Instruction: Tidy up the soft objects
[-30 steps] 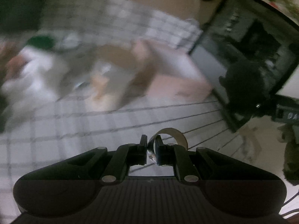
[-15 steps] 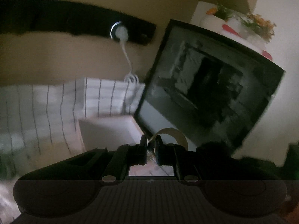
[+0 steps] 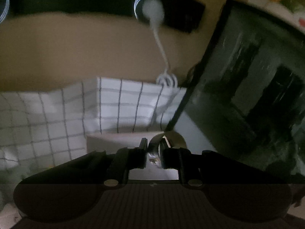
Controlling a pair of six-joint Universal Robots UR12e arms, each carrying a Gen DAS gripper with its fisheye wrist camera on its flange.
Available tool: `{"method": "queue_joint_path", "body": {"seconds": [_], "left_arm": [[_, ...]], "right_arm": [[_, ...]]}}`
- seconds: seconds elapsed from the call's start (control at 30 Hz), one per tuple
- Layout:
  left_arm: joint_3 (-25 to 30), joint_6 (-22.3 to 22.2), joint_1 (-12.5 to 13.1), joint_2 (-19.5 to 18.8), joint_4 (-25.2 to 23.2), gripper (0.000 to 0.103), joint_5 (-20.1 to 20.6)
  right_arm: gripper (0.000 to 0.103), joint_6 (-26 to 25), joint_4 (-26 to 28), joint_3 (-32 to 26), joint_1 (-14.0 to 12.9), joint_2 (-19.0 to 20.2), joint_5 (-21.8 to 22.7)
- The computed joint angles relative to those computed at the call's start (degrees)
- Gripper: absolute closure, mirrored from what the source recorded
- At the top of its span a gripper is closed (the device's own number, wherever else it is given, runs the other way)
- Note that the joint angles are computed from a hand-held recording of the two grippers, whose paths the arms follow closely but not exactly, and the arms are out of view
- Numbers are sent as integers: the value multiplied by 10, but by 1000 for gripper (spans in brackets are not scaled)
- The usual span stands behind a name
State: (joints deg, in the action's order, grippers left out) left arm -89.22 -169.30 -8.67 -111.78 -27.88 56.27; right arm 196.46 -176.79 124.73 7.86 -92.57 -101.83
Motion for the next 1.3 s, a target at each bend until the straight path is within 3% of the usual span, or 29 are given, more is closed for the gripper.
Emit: {"method": "queue_joint_path", "body": {"seconds": [0.13,0.2,0.3,0.37,0.47,0.6,0.67,0.77,0.93,1.0,1.13,1.23,1.3], "left_arm": [[-1,-32,-5,-10,-14,85,24],[-2,-28,-5,-10,-34,82,35],[-19,-30,-2,-10,-27,81,41],[-14,-10,-4,-15,-67,81,43],[-10,-5,-13,-18,-111,80,99],[-11,-4,-10,-25,-145,80,92],[-28,-31,-2,-21,-103,79,66],[-62,-112,13,-12,25,79,33],[-108,-152,39,24,89,79,-13],[-128,-148,46,40,85,79,-33],[-162,-97,58,76,37,79,-40],[-191,-67,76,105,33,79,-35],[-208,-59,89,121,51,79,-19]], "right_arm": [[35,8,10,5,-15,1,29],[35,3,13,3,-20,4,43],[35,-10,5,-1,-25,12,56],[35,-17,-4,-9,-27,22,63],[35,-28,-13,-25,-25,36,56],[35,-41,-8,-43,-19,47,34],[35,-48,0,-48,-18,47,28],[35,-58,-1,-51,-15,48,18],[35,-60,-27,-70,-16,65,-1],[35,-49,-56,-87,-16,80,-17],[31,-38,-99,-127,-22,116,-22],[29,-56,-73,-154,-20,142,-43],[29,-27,-60,-152,-24,146,-28]]}}
